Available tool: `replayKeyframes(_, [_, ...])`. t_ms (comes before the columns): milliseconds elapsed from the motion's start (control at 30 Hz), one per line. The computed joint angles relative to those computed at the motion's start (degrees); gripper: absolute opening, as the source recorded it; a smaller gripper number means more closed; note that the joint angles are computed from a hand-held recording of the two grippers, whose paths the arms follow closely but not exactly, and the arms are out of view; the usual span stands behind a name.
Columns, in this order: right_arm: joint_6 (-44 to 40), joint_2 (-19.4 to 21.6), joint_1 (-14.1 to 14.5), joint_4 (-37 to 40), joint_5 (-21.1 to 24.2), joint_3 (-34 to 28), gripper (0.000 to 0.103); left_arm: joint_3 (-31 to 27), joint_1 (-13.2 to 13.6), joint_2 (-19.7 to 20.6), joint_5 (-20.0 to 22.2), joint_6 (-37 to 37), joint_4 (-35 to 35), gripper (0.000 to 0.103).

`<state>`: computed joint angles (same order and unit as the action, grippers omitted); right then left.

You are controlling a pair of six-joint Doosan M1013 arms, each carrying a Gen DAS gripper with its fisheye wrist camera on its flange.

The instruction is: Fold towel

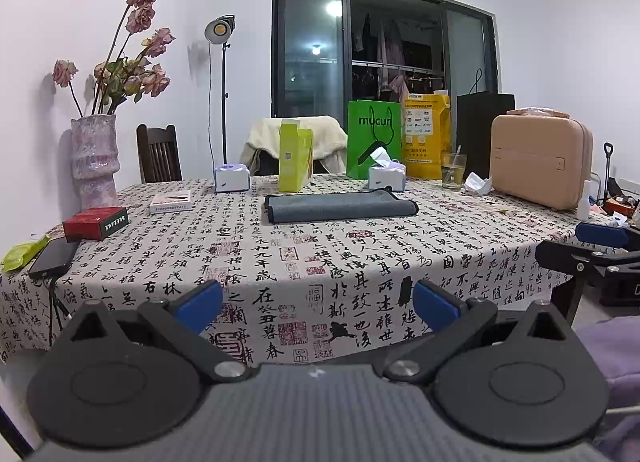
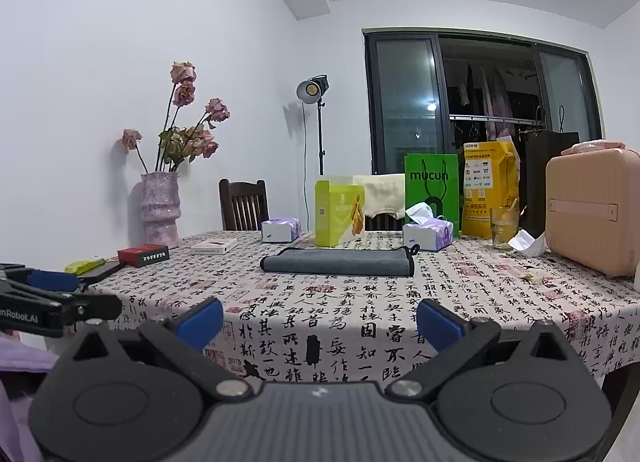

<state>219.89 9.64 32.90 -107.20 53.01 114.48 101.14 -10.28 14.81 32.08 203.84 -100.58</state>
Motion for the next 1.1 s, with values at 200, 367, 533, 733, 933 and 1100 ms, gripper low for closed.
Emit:
replayKeyframes(200, [0.13, 0.12, 0.13, -0.10, 0.15, 0.04, 0.103, 0.07, -0.07, 0.01, -0.03, 0.55, -0.37, 0.103])
replayKeyframes(367, [0.07, 0.16, 0.17, -0.04, 0.08, -0.02, 0.103, 0.12, -0.10, -0.01, -0.09, 0.65, -0.51, 0.103])
replayKeyframes(533, [0.02, 0.15, 0.11, -0.09, -0.07, -0.07, 0.103, 0.12, -0.12, -0.01, -0.12, 0.69, -0.59, 0.103])
replayKeyframes(733, [0.05, 0.19, 0.07, -0.19, -0.20, -0.12, 0.103, 0.10, -0.11, 0.04, -0.12, 1.00, -0.89, 0.103])
replayKeyframes(933, [0.09, 0.31, 0.14, -0.26, 0.20, -0.20, 0.103, 0.14, -0.07, 0.01, -0.04, 1.08, -0.98, 0.103])
replayKeyframes(1100, [0.16, 0.40, 0.11, -0.40, 0.20, -0.26, 0.103, 0.15, -0.08, 0.02, -0.03, 1.08, -0.95, 0.103])
